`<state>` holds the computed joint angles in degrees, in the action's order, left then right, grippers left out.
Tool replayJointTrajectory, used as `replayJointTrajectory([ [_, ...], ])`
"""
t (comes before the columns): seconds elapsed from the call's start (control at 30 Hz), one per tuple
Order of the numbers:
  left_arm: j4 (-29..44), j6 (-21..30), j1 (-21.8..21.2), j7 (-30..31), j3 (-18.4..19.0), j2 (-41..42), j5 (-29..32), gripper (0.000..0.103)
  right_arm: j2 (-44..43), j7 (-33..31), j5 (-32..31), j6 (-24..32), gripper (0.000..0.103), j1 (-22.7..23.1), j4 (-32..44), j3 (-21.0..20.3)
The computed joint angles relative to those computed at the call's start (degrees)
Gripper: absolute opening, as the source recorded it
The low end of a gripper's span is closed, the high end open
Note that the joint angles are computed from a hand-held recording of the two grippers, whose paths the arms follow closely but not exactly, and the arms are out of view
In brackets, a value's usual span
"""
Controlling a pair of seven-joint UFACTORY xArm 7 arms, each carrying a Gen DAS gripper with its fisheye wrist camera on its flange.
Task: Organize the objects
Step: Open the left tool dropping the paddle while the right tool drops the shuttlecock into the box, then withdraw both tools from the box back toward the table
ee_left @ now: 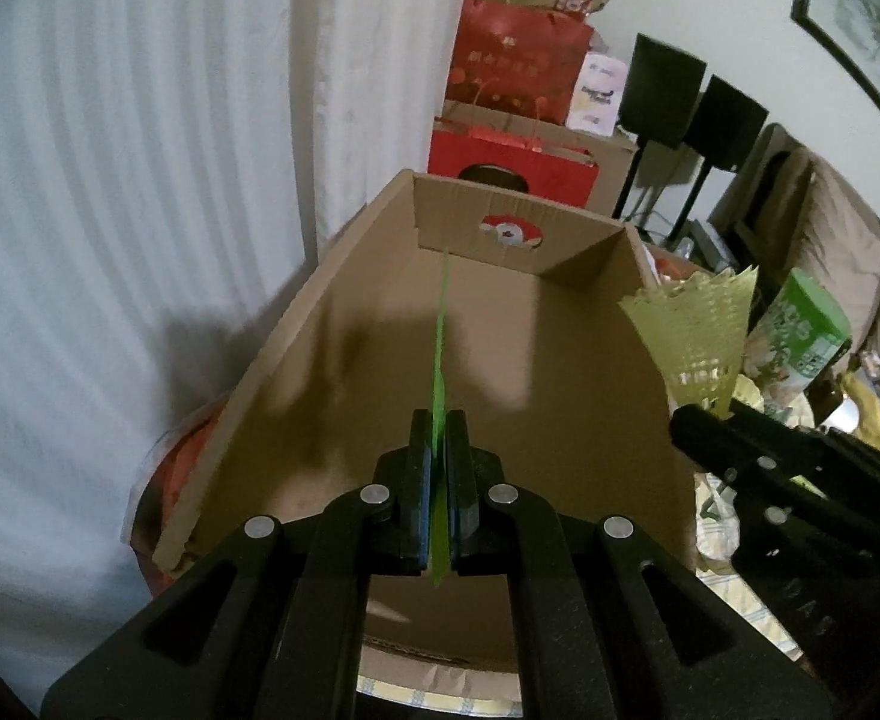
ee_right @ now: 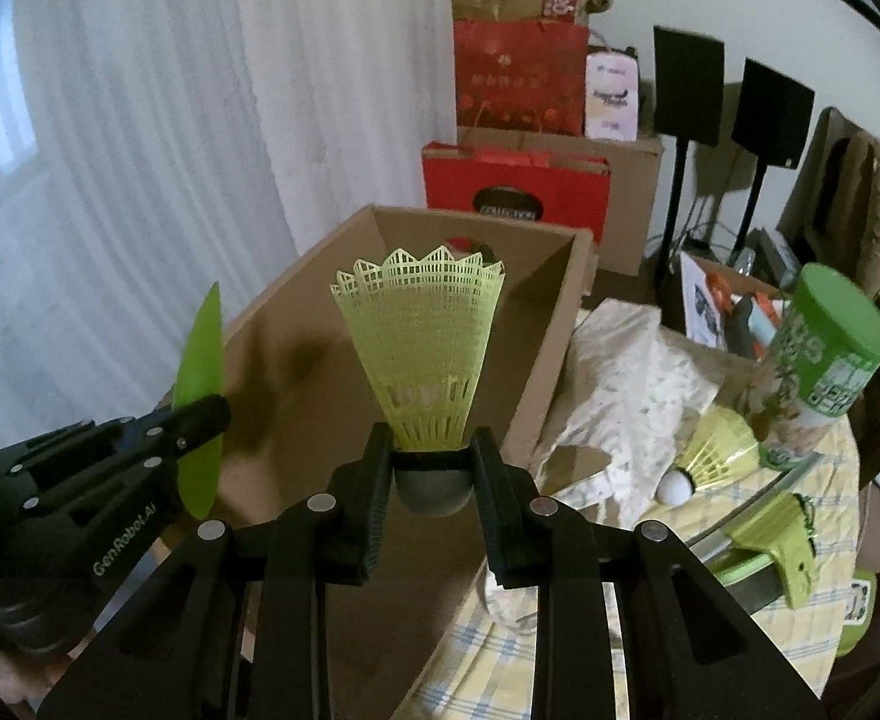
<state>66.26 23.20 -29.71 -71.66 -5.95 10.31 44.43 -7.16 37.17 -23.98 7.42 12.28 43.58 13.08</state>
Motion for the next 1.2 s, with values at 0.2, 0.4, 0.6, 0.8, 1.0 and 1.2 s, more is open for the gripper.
replayJointTrajectory([
  [0.2,-0.2,-0.3,0.0,0.0,0.3,0.7,-0.5,0.004,2.4,-1.2,0.6,-0.6,0.027,1.1,0.5,-0.7],
  [0.4,-0.6,-0.5,0.0,-0.2,0.6,0.7,-1.0,0.007,2.4,1.0,-1.7,-1.1,0.035,0.9,0.1,-1.1],
  [0.6,-1.3,-0.7,-0.4,-3.7,1.0,-0.3,1.6,0.049,0.8,4.4,-5.0,-0.8,0.048,-1.0,-0.6,-0.5],
  [0.8,-0.9,0.3,-0.1,-7.0,0.4,-1.2,5.7,0.067,-2.1,10.7,-11.2,0.0,0.072,-5.0,-1.8,1.3],
  [1.0,-0.5,0.7,0.2,-7.8,-0.3,-1.3,7.4,0.077,-5.0,12.2,-13.1,0.5,0.078,-7.9,-3.2,2.5],
  [1.2,0.3,1.6,-0.4,-7.9,-0.9,-1.1,8.4,0.090,-7.5,10.9,-11.5,0.3,0.082,-9.9,-4.8,2.9],
])
